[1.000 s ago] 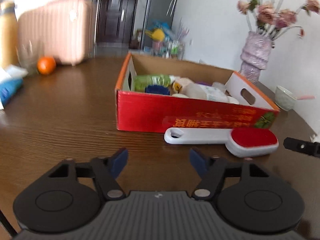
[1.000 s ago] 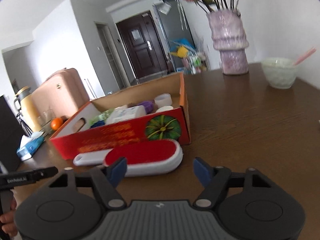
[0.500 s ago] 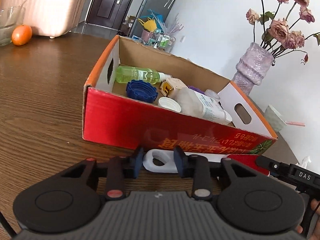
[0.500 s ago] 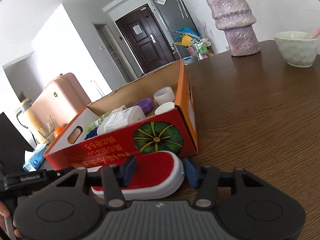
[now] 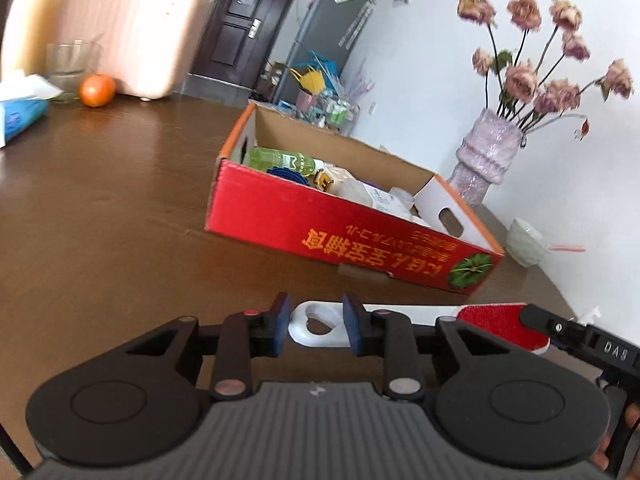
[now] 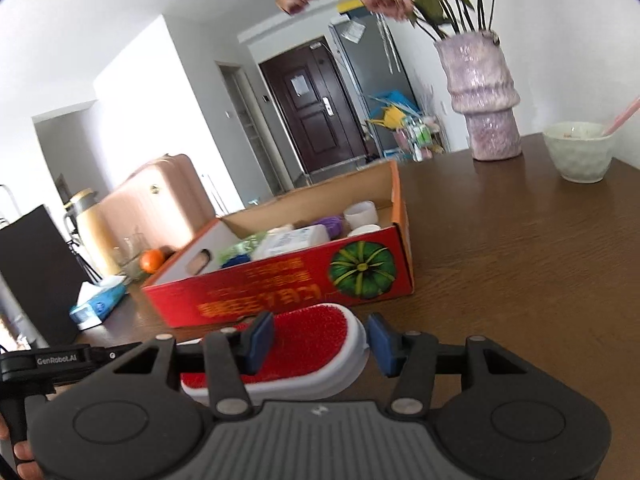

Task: Organize rigid objects
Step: 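Lift the lint roller and carry it over the box wall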

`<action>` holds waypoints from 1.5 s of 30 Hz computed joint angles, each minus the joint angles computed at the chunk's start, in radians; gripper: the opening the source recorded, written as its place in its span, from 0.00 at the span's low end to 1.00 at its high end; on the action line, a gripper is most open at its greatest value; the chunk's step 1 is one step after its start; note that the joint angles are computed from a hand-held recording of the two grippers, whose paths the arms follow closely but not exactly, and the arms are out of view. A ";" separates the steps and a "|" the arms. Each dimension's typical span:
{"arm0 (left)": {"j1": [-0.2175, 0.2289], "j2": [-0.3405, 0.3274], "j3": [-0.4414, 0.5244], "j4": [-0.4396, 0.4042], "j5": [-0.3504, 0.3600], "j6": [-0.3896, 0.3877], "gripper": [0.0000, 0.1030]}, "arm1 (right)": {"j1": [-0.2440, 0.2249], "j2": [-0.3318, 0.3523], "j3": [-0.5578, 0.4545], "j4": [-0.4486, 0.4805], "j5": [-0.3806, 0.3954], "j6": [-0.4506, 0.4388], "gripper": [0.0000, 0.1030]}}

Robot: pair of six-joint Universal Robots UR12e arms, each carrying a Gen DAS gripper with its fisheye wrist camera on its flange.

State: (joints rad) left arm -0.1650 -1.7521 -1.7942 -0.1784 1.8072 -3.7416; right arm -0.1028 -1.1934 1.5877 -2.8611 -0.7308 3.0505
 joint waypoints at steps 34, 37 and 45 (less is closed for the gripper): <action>-0.173 0.122 -0.090 0.152 0.258 0.036 0.28 | -0.131 -0.211 0.263 -0.326 0.188 0.069 0.50; -0.159 0.116 -0.081 0.143 0.250 0.042 0.28 | -0.118 -0.197 0.245 -0.321 0.175 0.068 0.50; -0.097 0.084 -0.026 0.125 0.186 0.088 0.28 | -0.069 -0.126 0.135 -0.296 0.133 0.087 0.50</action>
